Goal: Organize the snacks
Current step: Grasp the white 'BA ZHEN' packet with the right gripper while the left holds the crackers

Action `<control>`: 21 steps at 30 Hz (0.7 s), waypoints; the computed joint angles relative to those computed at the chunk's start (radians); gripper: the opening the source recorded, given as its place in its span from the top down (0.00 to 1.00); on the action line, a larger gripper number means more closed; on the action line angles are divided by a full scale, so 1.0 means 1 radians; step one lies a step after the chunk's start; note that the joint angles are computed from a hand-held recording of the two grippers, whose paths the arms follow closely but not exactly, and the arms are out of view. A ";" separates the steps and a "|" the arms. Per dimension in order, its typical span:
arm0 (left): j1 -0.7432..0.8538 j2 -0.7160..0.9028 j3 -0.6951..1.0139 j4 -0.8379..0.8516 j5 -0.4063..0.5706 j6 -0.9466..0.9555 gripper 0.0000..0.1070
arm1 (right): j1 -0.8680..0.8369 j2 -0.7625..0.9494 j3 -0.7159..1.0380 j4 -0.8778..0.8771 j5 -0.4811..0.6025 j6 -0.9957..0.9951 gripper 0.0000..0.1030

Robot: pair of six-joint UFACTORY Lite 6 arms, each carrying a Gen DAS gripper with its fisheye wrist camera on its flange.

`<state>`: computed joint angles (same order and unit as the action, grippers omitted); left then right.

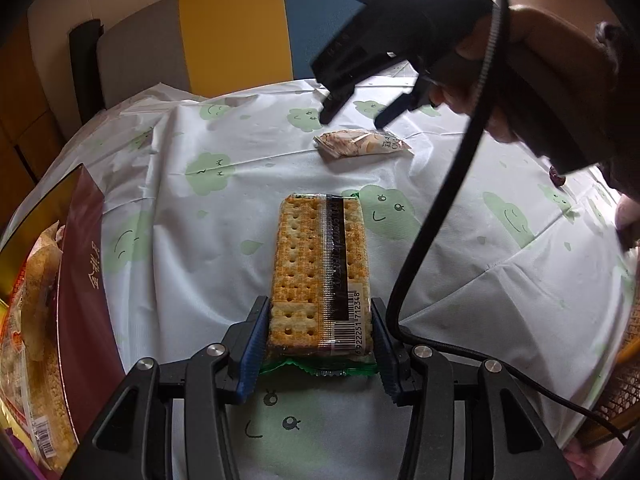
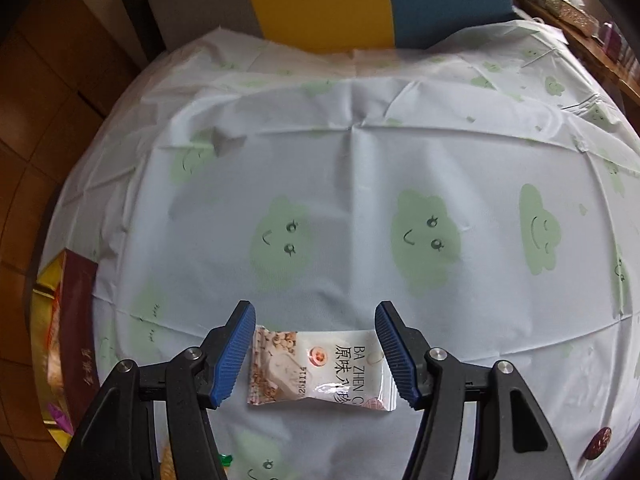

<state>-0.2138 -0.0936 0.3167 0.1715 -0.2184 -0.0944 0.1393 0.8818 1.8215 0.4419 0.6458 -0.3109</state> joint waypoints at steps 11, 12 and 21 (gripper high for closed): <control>0.016 -0.004 -0.007 0.075 -0.009 -0.075 0.54 | -0.105 -0.326 -0.512 0.083 0.027 -0.304 0.38; 0.012 -0.005 -0.008 0.059 -0.009 -0.061 0.54 | -0.115 -0.359 -0.560 0.081 0.031 -0.326 0.38; 0.016 0.001 -0.001 0.085 -0.005 -0.081 0.54 | -0.057 -0.502 -0.734 0.111 -0.249 -0.371 0.38</control>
<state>-0.1973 -0.0922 0.3159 0.2564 -0.2233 -0.1757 0.0818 0.3801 1.0875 0.5525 0.3970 -0.6822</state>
